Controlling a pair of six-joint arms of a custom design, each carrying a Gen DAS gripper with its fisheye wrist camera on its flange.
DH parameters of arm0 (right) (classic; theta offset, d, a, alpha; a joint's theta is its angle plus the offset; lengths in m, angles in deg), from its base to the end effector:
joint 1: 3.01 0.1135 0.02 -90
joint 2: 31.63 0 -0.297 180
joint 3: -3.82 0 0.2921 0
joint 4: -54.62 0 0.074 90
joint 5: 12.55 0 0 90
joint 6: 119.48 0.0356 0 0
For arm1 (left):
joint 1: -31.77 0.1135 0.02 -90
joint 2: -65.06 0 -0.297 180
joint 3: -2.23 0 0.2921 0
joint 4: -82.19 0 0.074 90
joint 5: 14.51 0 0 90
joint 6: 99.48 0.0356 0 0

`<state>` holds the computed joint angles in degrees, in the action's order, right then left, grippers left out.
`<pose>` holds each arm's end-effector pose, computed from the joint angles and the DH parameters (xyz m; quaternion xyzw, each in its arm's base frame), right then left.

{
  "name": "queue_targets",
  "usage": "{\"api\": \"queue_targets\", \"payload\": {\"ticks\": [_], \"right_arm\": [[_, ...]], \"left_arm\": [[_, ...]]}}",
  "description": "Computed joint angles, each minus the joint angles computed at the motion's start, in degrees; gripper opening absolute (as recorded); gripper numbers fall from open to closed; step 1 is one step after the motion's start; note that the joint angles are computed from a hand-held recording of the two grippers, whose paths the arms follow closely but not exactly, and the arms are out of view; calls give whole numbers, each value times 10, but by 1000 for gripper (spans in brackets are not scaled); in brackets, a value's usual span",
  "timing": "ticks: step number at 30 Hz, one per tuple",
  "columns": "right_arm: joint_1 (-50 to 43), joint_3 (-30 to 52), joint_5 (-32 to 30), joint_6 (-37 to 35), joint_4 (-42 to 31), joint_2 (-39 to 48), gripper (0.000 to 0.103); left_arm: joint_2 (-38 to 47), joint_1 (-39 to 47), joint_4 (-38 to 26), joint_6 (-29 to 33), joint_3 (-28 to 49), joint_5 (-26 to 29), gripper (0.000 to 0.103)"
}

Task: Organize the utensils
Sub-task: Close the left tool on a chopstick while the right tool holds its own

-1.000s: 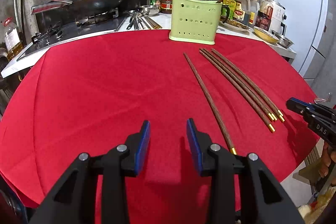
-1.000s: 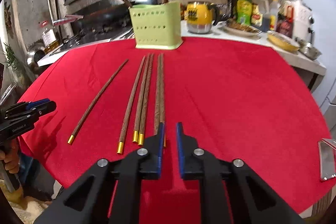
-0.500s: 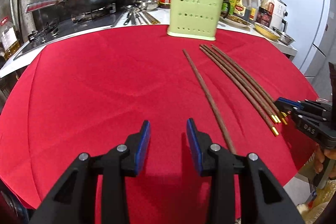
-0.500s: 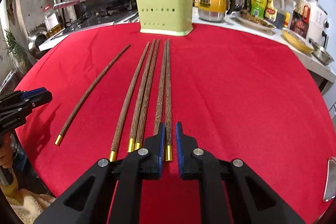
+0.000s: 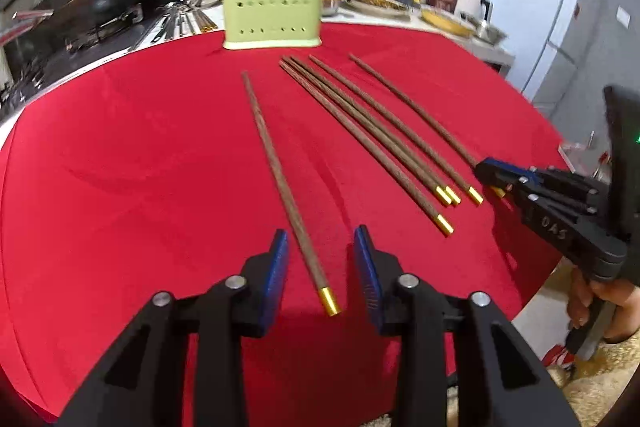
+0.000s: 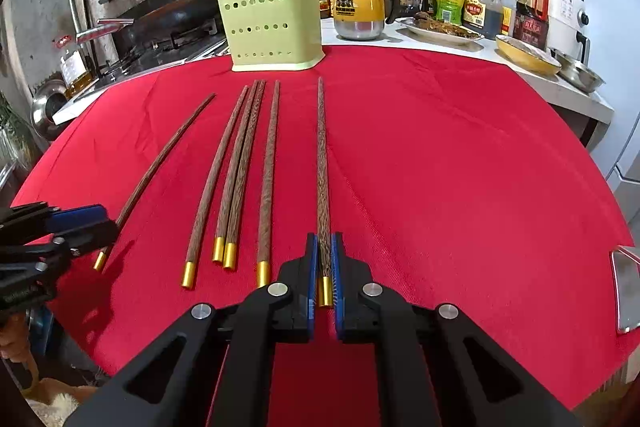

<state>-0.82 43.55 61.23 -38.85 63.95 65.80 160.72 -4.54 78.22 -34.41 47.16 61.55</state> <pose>0.2858 0.0209 0.0802 -0.1431 0.9156 0.1096 0.3594 0.2443 -0.1689 0.0943 0.0572 0.9449 -0.0538 0.3179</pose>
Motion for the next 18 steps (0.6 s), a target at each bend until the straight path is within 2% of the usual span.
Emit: {"api": "queue_targets", "payload": {"ticks": [3,8,11,14,18], "right_arm": [[-2,-6,-6,3,8,-1,7],[-15,-17,-24,-16,3,-12,7],[-24,-33,-39,-28,8,-21,9],[-22,-53,-34,-32,41,-23,11],[-7,-75,-17,-25,88,-22,20]], "left_arm": [[12,-8,-18,11,13,-35,10],[-13,16,-28,28,-13,-45,8],[-40,39,-27,30,-37,-33,8],[-61,48,-26,22,-57,-28,8],[-63,31,-24,18,-63,-51,12]]}}
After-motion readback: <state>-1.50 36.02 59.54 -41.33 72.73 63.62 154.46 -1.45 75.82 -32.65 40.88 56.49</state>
